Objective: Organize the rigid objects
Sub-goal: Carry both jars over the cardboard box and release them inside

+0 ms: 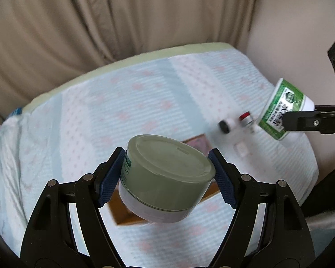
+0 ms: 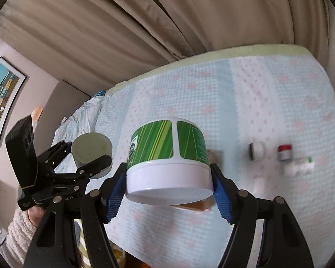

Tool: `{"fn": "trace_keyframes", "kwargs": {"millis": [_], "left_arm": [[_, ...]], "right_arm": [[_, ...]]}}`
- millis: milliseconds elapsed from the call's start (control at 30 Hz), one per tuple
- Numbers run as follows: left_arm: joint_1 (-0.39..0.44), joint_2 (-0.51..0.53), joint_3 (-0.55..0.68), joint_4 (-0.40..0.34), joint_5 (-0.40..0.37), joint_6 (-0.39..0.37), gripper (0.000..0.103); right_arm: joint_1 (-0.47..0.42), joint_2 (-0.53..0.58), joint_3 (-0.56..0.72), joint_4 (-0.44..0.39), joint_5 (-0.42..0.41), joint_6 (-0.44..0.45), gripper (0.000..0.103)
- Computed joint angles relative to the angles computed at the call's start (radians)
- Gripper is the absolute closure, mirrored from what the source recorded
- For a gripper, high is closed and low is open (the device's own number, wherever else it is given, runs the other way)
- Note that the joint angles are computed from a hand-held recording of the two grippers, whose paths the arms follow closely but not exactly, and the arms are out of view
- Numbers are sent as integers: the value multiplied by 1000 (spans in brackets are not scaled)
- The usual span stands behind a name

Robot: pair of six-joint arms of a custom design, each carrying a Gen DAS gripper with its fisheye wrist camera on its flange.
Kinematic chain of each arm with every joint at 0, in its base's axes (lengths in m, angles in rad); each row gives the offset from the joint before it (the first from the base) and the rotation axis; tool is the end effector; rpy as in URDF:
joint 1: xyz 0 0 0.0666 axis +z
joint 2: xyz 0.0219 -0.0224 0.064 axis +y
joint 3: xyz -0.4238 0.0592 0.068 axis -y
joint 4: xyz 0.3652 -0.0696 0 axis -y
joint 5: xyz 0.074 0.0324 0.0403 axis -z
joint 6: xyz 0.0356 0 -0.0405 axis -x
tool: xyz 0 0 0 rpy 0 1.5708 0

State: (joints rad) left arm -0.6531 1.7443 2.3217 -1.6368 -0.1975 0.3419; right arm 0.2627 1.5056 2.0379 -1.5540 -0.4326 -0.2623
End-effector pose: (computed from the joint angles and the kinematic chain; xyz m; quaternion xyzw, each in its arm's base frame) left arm 0.4179 -0.3115 0.6406 0.1246 0.9550 -0.0363 0.2667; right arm 0.4135 0.1262 0.6525 -0.0584 0.9401 0.2682 0.2021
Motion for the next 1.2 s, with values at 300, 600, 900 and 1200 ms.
{"fn": "trace_keyframes", "kwargs": {"millis": [300, 600, 900, 1200], "left_arm": [[143, -184, -447, 163, 93, -106, 29], [182, -195, -637, 256, 144, -145, 30], [171, -149, -741, 330, 144, -130, 31], [158, -101, -758, 334, 107, -147, 31]], "right_arm": [[198, -45, -183, 168, 180, -357, 36], [271, -7, -309, 197, 283, -493, 36], [276, 62, -403, 237, 313, -473, 36], [266, 104, -450, 237, 340, -414, 36]]}}
